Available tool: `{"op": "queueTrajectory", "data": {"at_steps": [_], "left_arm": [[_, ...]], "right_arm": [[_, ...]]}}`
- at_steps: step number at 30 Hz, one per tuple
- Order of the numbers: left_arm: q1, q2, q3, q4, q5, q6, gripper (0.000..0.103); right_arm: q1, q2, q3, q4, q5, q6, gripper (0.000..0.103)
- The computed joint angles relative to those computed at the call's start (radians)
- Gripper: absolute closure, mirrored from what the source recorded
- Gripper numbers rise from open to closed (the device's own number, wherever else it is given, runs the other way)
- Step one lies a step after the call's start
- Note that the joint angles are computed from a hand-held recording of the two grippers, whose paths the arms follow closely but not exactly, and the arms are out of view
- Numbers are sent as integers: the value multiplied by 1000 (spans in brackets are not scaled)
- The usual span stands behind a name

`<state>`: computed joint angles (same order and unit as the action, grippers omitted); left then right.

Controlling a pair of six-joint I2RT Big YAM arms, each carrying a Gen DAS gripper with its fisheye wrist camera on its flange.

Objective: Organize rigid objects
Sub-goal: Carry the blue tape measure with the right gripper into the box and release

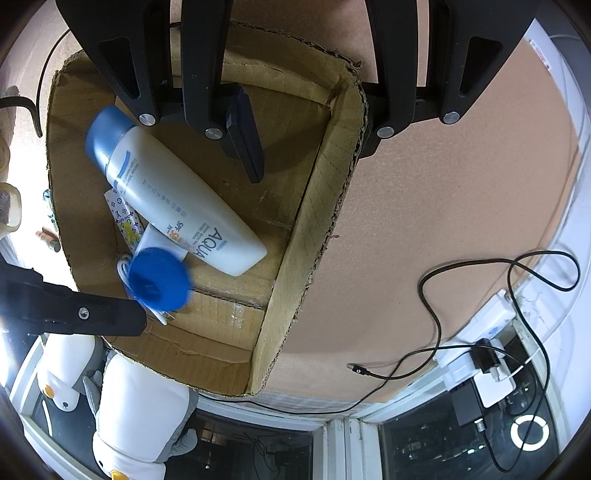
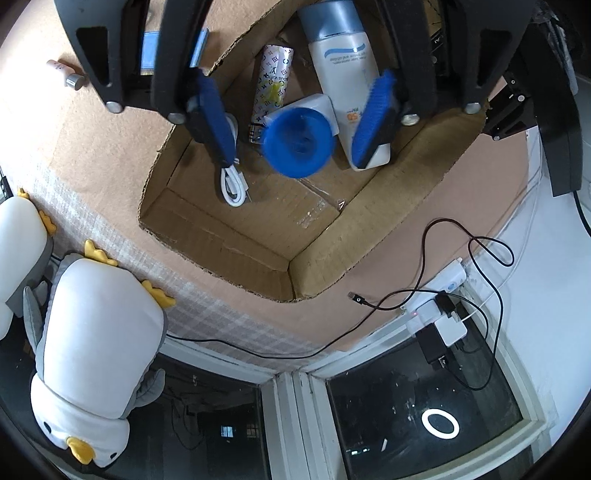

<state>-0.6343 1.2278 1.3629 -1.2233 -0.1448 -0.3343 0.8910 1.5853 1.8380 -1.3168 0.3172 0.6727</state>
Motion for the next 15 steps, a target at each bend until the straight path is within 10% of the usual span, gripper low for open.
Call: {"op": "queueTrajectory", "data": {"at_steps": [15], "left_arm": [[1,-1,-2,1,0,1,64]], "right_arm": [[0,-21,-3,-20,37,4,37]]}}
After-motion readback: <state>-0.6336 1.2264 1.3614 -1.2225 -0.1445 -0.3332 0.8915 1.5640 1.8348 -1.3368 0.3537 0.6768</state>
